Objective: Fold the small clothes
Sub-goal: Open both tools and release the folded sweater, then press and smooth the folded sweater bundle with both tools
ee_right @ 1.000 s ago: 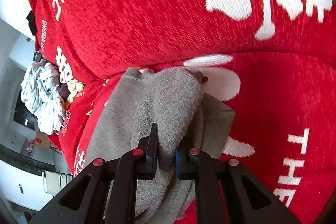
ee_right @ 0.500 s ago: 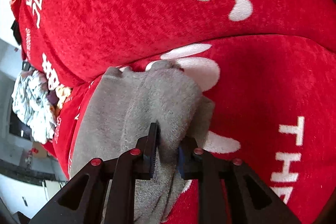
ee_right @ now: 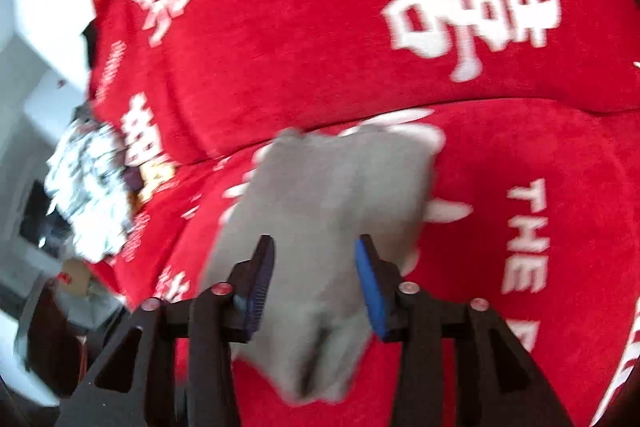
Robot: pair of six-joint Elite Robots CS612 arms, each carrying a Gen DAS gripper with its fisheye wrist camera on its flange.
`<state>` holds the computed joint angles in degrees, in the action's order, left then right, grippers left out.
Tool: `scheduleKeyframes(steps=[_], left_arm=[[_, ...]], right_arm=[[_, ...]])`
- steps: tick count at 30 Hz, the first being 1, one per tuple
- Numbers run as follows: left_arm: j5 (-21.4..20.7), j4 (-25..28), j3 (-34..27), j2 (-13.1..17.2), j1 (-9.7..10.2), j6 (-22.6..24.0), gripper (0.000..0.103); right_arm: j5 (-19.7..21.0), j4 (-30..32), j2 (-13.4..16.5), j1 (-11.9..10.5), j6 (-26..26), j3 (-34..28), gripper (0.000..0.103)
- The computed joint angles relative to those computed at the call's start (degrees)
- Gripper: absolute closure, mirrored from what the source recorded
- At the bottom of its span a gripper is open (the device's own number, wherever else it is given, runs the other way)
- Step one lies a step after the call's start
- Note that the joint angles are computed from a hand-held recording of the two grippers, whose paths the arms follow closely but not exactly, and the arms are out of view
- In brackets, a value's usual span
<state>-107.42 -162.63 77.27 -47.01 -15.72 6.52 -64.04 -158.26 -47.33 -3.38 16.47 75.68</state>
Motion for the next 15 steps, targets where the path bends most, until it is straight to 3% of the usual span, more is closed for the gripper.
scheduleKeyframes(steps=[3, 6, 9, 12, 15], left_arm=[[2.3, 1.5, -2.4, 1.3, 1.17, -4.7, 0.013], [2.6, 5.7, -5.3, 3.2, 1.65, -6.1, 0.013], [5.5, 9.8, -7.4, 4.9, 1.31, -6.3, 0.013], [4.6, 11.8, -7.9, 5.8, 1.88, -6.3, 0.013], [5.2, 11.5, -7.1, 5.9, 2.27, -5.8, 0.012]], right_arm=[[-2.8, 0.4, -0.7, 1.4, -1.4, 1.1, 0.050], [-8.3, 1.5, -0.9, 2.6, -1.0, 2.1, 0.050], [-8.8, 1.3, -0.6, 3.0, 0.0, 3.3, 0.095], [-11.7, 0.6, -0.9, 3.4, 2.2, 5.5, 0.096], [-9.3, -4.2, -1.4, 2.6, 6.8, 8.4, 0.096]])
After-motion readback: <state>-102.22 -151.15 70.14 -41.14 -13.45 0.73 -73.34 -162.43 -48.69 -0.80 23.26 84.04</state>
